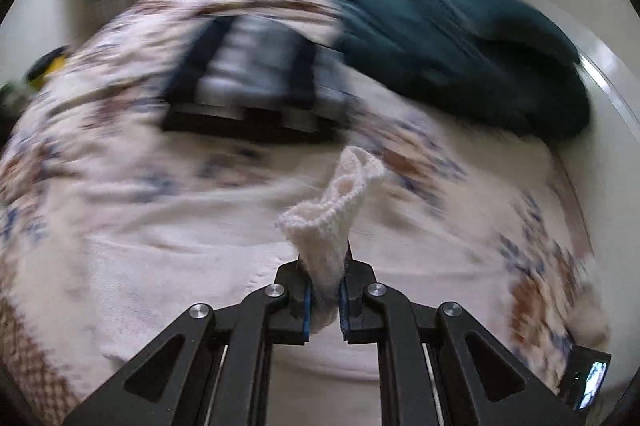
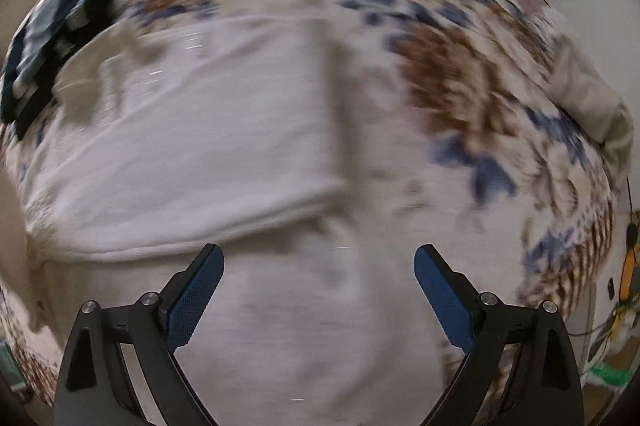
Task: Fold small clothes
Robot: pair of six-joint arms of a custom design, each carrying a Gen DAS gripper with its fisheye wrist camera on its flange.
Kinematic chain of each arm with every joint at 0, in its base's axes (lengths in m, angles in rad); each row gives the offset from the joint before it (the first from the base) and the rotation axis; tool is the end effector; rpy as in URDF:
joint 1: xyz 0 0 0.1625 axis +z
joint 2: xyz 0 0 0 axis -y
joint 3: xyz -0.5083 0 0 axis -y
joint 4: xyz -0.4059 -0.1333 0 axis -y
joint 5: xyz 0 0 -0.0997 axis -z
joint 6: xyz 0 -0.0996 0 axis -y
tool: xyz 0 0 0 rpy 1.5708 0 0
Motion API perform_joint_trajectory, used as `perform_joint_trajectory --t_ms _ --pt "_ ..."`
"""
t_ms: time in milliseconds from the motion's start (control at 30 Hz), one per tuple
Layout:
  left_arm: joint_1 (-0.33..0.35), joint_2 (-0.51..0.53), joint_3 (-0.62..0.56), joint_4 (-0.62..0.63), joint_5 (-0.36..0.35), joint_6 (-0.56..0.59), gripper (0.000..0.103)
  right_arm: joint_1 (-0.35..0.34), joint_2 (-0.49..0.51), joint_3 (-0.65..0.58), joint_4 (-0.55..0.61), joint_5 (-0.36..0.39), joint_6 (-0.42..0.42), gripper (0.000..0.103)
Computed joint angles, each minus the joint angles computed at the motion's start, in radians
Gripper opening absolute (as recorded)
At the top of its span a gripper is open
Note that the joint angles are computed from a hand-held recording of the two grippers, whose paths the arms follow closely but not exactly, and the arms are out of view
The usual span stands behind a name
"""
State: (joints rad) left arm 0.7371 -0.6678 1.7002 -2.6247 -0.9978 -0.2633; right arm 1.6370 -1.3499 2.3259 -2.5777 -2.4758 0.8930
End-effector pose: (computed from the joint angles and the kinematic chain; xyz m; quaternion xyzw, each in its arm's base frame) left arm -0.3989 -0.6150 0.0473 0.2669 0.9213 -0.1561 0.2357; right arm 0.0840 -0.4358 0.2638 -0.3674 -0.8208 0.2140 0.3814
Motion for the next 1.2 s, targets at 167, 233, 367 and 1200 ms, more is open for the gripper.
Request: perform_joint_trajectory --t_ms 167,233,367,1200 --pt "-0.057 0.112 -0.057 0.076 -0.111 0.012 0.008 -0.08 -0.125 0.061 0.004 0.003 -0.021 0.097" --pt "-0.069 0.142 -0.07 0.117 -0.134 -0.005 0.012 -0.112 -0.162 0.077 -0.017 0.015 -0.055 0.097" --pt "-0.07 0.163 -0.1 0.195 -0.202 -0.039 0.035 -0.148 -0.224 0.084 -0.068 0.05 -0.14 0.097" --pt "0.191 -0.102 -0.026 0.326 0.294 -0.266 0.092 -0.103 0.047 -0.098 -0.336 0.063 -0.439 0.002"
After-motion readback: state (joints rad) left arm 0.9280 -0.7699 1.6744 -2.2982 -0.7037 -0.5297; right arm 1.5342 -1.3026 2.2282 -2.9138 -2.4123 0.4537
